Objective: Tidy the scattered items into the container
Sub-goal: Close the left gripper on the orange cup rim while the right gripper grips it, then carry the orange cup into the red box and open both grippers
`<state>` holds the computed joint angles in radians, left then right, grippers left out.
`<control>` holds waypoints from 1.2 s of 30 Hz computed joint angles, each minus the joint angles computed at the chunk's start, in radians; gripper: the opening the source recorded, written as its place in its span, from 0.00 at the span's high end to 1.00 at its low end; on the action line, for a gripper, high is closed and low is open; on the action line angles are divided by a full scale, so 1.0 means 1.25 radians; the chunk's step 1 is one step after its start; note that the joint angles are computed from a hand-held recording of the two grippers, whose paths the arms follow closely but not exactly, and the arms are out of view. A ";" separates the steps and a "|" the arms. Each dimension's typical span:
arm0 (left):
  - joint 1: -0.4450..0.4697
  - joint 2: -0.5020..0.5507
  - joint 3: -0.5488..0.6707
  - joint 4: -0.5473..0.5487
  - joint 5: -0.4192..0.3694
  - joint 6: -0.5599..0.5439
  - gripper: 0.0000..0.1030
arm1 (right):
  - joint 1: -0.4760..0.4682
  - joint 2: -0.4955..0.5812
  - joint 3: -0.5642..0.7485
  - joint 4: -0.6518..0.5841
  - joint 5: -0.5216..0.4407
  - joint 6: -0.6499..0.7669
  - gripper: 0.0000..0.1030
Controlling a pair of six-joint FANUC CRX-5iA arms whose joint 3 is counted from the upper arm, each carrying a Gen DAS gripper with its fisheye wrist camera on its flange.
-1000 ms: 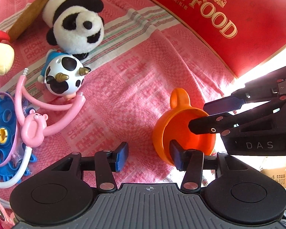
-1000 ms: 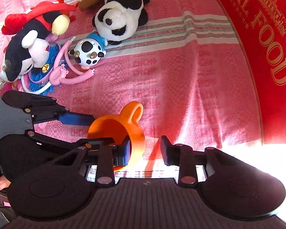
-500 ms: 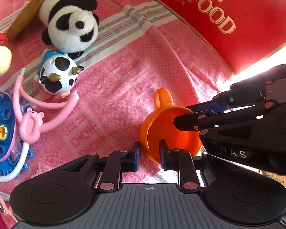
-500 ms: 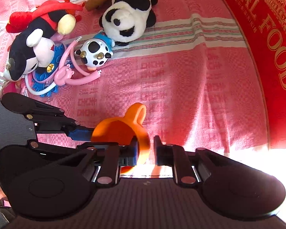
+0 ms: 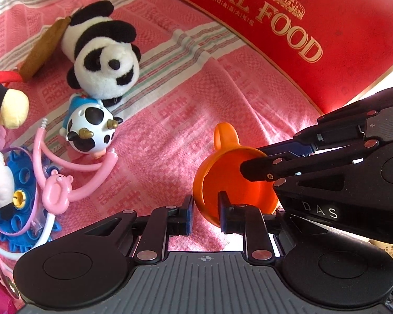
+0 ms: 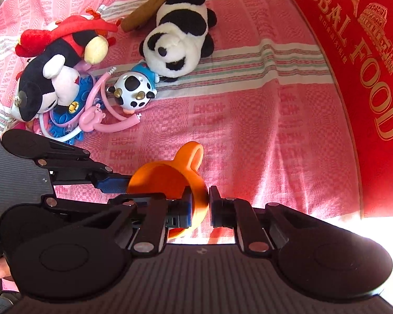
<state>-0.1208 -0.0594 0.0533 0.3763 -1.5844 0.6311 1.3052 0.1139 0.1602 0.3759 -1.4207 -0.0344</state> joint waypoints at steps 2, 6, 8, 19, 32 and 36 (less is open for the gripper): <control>0.002 0.001 0.010 0.009 0.003 0.002 0.85 | 0.001 -0.004 0.000 0.015 0.000 0.001 0.86; -0.002 0.001 0.034 0.021 0.011 0.013 0.85 | 0.002 -0.004 0.012 0.048 -0.009 0.018 0.86; -0.001 0.005 0.052 0.031 0.013 0.022 0.85 | 0.002 -0.002 0.023 0.066 -0.017 0.029 0.86; -0.042 0.041 0.185 0.121 0.040 0.069 0.84 | 0.021 -0.019 0.066 0.230 -0.110 0.085 0.85; -0.298 0.168 0.435 0.186 0.081 0.124 0.83 | 0.111 -0.142 0.032 0.432 -0.419 0.077 0.84; -0.385 0.244 0.532 0.174 0.043 0.161 0.83 | 0.144 -0.192 0.010 0.409 -0.522 0.030 0.84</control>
